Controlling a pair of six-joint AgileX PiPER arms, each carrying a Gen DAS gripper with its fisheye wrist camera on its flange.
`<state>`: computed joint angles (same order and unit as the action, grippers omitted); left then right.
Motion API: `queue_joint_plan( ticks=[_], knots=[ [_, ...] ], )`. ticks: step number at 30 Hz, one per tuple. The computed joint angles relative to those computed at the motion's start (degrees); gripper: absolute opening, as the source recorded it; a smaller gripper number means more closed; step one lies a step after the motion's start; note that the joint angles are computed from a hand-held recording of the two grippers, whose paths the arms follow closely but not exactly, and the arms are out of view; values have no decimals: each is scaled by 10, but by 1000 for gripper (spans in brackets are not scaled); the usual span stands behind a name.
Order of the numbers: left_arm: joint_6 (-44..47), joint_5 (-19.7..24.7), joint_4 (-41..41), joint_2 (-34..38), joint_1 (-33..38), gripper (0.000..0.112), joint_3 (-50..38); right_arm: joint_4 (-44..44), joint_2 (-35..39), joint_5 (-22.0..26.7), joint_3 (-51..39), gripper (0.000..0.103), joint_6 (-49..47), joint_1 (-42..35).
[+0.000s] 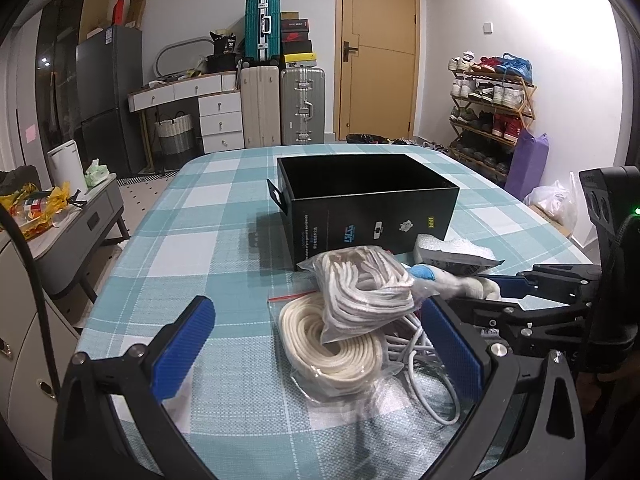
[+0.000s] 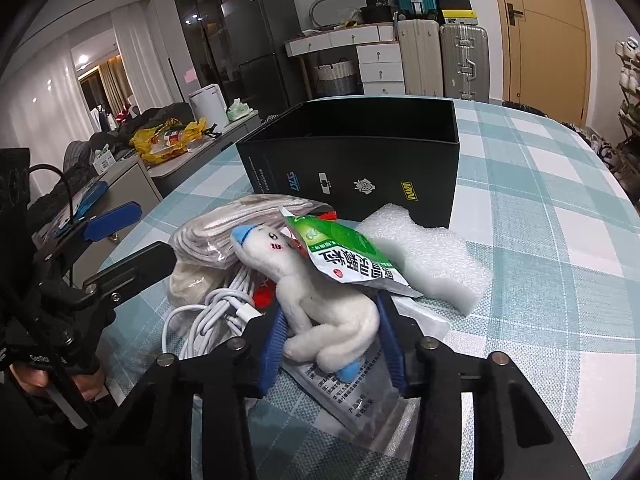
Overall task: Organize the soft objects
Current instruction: 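Close the right tool on the white plush toy, then lift the plush toy with the right tool while the left tool grasps the clear bag of white rope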
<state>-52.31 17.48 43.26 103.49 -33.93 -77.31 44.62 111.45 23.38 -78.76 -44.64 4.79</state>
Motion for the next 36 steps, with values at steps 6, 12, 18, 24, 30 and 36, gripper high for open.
queue_joint_plan(
  ticks=[6, 12, 18, 24, 30, 36],
  knots=[
    [52, 0, -50, 4, 0, 103, -8, 87, -26, -31, 45, 41, -103, -2],
    [101, 7, -101, 12, -2, 103, -26, 219, -56, -46, 86, 41, -236, -5],
    [145, 36, -134, 35, -9, 103, -67, 403, -92, -60, 128, 41, -415, -6],
    [231, 69, -228, 67, -3, 103, -120, 520, -108, -62, 145, 41, -519, -13],
    [271, 110, -280, 100, 1, 101, -176, 529, -115, -67, 151, 41, -522, -17],
    [347, 153, -376, 125, 14, 70, -219, 525, -116, -67, 152, 41, -516, -19]
  ],
)
